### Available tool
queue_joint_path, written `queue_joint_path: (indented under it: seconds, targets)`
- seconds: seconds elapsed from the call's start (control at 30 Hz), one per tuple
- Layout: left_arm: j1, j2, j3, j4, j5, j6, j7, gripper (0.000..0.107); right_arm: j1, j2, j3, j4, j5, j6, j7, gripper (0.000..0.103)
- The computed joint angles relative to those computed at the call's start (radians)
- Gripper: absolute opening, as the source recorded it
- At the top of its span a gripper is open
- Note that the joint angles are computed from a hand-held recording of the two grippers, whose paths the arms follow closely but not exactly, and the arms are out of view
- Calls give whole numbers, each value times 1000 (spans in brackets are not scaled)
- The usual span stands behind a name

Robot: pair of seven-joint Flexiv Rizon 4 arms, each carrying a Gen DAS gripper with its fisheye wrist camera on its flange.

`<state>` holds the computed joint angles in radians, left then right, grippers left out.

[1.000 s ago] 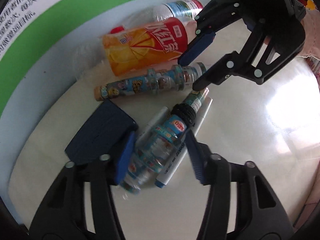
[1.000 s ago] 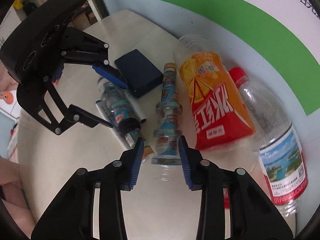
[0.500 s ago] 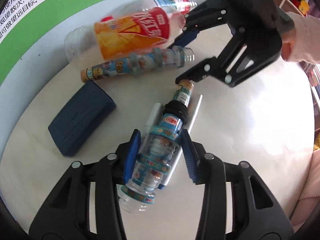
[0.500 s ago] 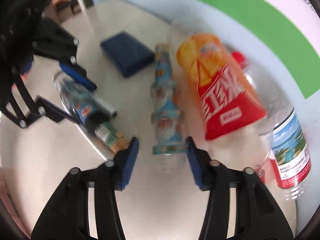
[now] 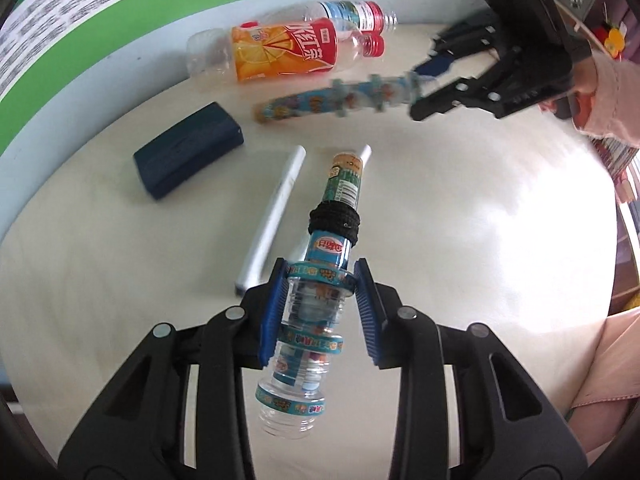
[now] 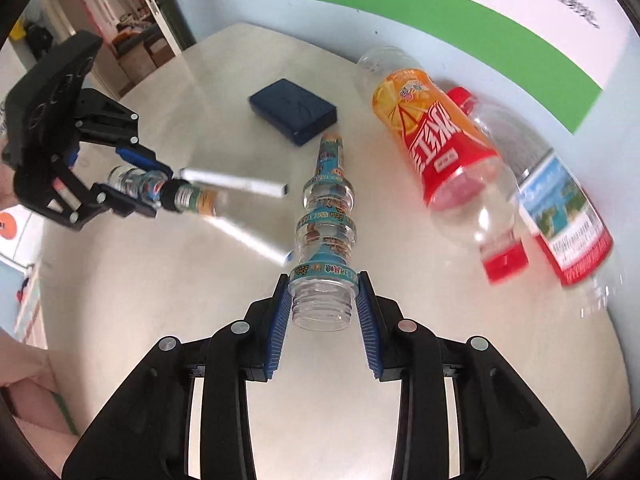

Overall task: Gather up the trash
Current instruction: 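Grasp a small patterned bottle with the left tool while the right tool grasps another, then carry both small patterned bottles to the teal wastebasket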

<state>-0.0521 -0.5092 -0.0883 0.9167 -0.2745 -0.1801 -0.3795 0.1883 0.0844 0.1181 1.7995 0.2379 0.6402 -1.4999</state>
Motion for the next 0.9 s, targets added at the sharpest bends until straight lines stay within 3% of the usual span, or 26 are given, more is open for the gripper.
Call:
queue_joint_path:
  seconds: [0.23,0.43,0.67,0.77,0.9]
  targets:
    - [71,125,41,106,-36,-1,-32,31,16,136,7,31,43,-33,2,34]
    - [143,227,92,202,-60,32,-80,31,74,168,16,-23,23,-54,-12,34]
    - [251,349,165,305,-98,67,-116,31,181,33,44,-242,52,-80,-131,34]
    - [318,404,216,350,-116,73,-127,31,233,-56,80,-374,100,-91,-195,34]
    - [414,466,290,397,-100,65,-123,31,325,-242,150,-605,142,-133,-275,34]
